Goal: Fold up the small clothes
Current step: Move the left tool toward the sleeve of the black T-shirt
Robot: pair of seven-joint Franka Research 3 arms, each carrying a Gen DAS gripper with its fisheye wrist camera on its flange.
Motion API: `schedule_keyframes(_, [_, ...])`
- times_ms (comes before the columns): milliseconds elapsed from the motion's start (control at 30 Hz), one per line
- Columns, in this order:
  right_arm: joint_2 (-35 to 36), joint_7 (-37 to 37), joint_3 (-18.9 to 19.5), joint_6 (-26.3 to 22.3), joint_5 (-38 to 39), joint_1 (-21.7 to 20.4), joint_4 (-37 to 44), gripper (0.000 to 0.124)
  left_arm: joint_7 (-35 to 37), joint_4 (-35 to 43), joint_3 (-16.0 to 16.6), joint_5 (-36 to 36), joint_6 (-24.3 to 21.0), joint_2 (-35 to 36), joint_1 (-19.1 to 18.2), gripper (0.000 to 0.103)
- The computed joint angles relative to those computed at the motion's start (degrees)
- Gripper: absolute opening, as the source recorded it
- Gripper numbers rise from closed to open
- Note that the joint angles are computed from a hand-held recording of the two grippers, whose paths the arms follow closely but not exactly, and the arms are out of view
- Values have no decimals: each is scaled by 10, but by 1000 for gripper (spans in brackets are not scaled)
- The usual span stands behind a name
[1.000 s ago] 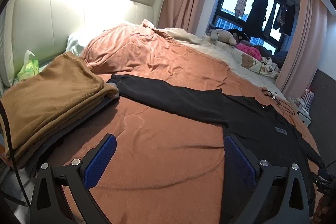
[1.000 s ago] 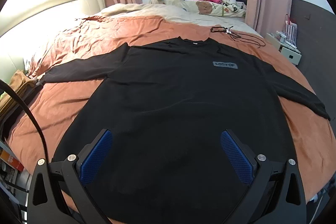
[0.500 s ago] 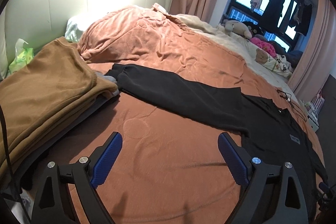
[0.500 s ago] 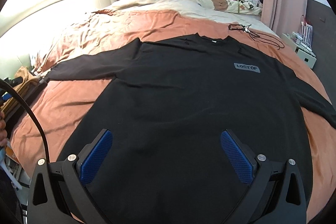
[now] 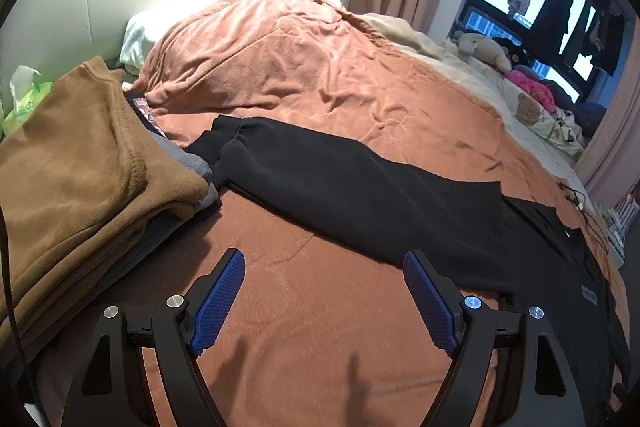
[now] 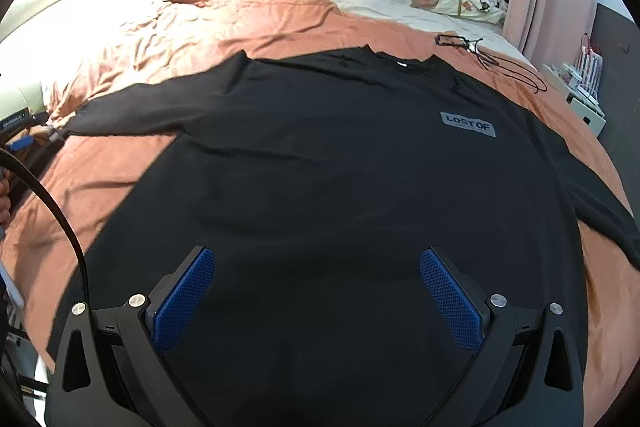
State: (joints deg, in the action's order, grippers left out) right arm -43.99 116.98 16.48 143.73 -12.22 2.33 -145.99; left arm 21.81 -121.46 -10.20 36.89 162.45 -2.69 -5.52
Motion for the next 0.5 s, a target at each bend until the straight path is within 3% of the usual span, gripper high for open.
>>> schedule_keyframes(133, [23,-5,-9,3,3,-3,9,103,51,42,7,-69,-10,49,-2,83])
schedule_keyframes(500, [51,-6,-20,28,9,0,12,103,114,147,14,-167,-77,151,-15,81])
